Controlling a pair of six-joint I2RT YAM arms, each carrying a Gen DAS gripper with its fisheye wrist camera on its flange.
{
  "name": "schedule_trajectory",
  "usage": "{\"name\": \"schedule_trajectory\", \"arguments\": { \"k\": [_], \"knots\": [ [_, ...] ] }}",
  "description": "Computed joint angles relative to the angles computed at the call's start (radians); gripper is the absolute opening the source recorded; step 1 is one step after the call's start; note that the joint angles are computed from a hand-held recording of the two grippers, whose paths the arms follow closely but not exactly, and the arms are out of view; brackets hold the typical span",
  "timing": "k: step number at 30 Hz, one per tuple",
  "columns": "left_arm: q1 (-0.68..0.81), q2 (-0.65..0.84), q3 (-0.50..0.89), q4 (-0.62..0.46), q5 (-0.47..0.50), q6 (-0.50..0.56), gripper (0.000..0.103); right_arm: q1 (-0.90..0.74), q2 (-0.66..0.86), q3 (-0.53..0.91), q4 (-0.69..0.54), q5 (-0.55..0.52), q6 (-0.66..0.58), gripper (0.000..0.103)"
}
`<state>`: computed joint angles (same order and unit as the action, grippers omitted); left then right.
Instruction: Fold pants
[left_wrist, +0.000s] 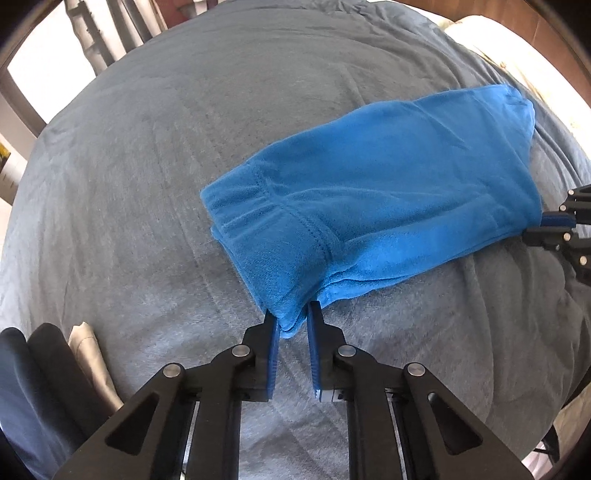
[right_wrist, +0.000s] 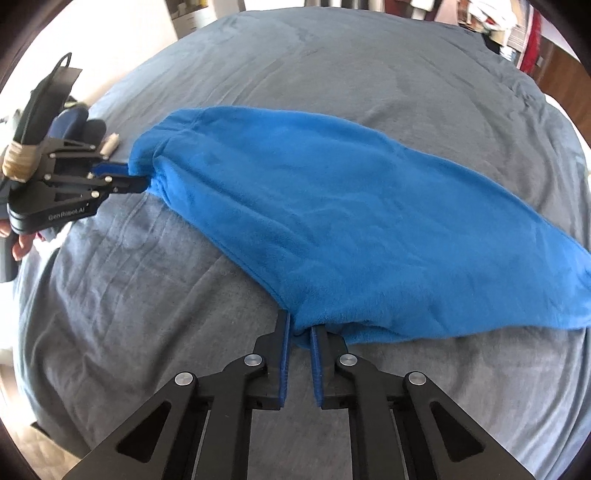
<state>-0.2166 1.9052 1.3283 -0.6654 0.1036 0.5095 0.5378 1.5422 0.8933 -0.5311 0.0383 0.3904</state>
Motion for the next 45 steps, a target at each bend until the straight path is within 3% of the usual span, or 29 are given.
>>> {"name": "schedule_trajectory", "arguments": {
  "k": [6, 11, 16, 19, 20, 22, 23, 30, 32, 35, 39, 45],
  "knots": [
    [0.008, 0.022, 0.024, -0.032, 0.003, -0.005, 0.015, 0.023, -0.010, 0.030, -0.056, 0.033, 0.010, 0.011],
    [0.008, 0.054, 0.039, -0.048, -0.012, 0.019, 0.015, 0.018, 0.018, 0.000, -0.036, -0.006, 0.066, 0.010],
    [0.002, 0.081, 0.039, -0.038, -0.085, 0.020, 0.009, 0.027, 0.064, 0.013, -0.036, 0.002, 0.064, 0.011],
    [0.004, 0.053, 0.019, -0.029, -0.118, 0.014, 0.012, 0.041, 0.093, 0.045, -0.068, 0.030, 0.059, 0.012],
    [0.000, 0.034, 0.007, -0.021, -0.144, 0.009, 0.014, 0.049, 0.105, 0.060, -0.079, 0.043, 0.068, 0.013],
    [-0.009, -0.019, -0.021, -0.018, -0.184, 0.001, 0.022, 0.071, 0.103, 0.075, -0.116, 0.076, 0.104, 0.033],
    [-0.017, -0.044, -0.032, -0.023, -0.191, 0.002, 0.027, 0.083, 0.089, 0.071, -0.134, 0.088, 0.128, 0.036],
    [-0.103, -0.181, 0.004, -0.101, -0.120, -0.026, 0.036, 0.111, -0.127, 0.011, -0.216, 0.148, 0.245, 0.037],
    [-0.150, -0.190, 0.041, -0.109, -0.100, -0.044, 0.043, 0.083, -0.223, -0.016, -0.249, 0.170, 0.275, 0.037],
    [-0.218, -0.191, 0.089, -0.102, -0.070, -0.058, 0.045, 0.028, -0.334, -0.035, -0.293, 0.215, 0.296, 0.047],
    [-0.292, -0.126, 0.199, -0.101, -0.043, -0.062, 0.045, -0.026, -0.450, -0.057, -0.346, 0.290, 0.307, 0.047],
    [-0.429, 0.049, 0.479, -0.133, -0.020, -0.054, 0.045, -0.289, -0.628, -0.115, -0.339, 0.288, 0.174, 0.047]
  ]
}}
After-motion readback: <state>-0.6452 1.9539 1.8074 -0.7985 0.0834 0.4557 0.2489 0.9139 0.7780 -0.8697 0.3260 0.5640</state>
